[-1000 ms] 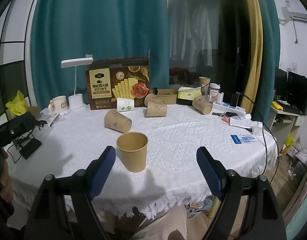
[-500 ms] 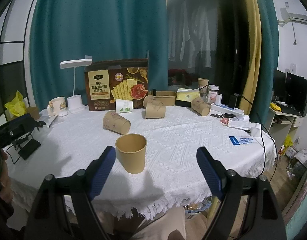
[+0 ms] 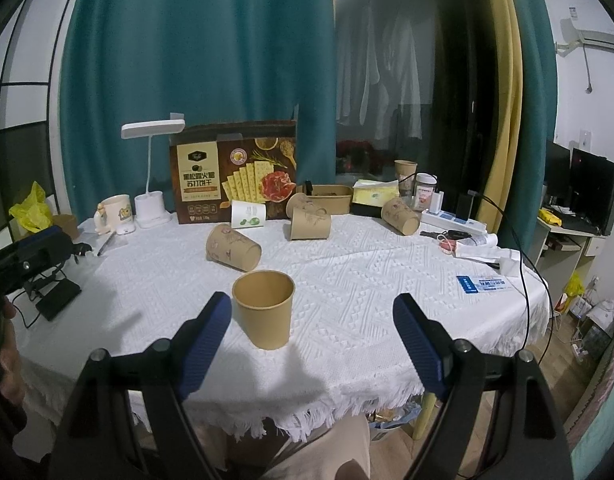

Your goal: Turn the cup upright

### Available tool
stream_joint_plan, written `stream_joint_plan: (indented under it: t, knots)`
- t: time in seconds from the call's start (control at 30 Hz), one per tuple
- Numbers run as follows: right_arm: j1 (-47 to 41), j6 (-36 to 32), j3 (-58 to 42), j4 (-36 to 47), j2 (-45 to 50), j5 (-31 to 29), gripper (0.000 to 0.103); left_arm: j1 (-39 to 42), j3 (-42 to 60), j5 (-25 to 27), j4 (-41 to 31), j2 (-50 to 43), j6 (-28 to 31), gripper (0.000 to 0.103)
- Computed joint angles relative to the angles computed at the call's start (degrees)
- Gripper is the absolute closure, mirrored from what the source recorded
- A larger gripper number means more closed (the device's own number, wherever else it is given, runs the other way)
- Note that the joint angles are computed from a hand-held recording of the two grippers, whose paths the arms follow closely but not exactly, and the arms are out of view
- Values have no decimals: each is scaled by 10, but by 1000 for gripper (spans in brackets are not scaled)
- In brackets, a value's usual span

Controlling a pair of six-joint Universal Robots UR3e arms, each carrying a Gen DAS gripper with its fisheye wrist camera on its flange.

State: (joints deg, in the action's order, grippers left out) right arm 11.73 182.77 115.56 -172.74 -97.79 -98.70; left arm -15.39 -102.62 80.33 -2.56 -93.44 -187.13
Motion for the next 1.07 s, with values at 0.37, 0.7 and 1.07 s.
stream_joint_plan:
  t: [0.37, 0.7, 1.07]
  knots:
    - [1, 0, -1, 0, 0, -1, 22, 0, 0, 1, 0, 0, 0, 11]
    - [2, -1, -2, 2, 1, -2, 22, 5, 12, 1, -20, -2, 5, 11]
    - [-61, -58, 6, 35, 15, 190, 22, 17, 13, 9, -13, -30, -3, 11]
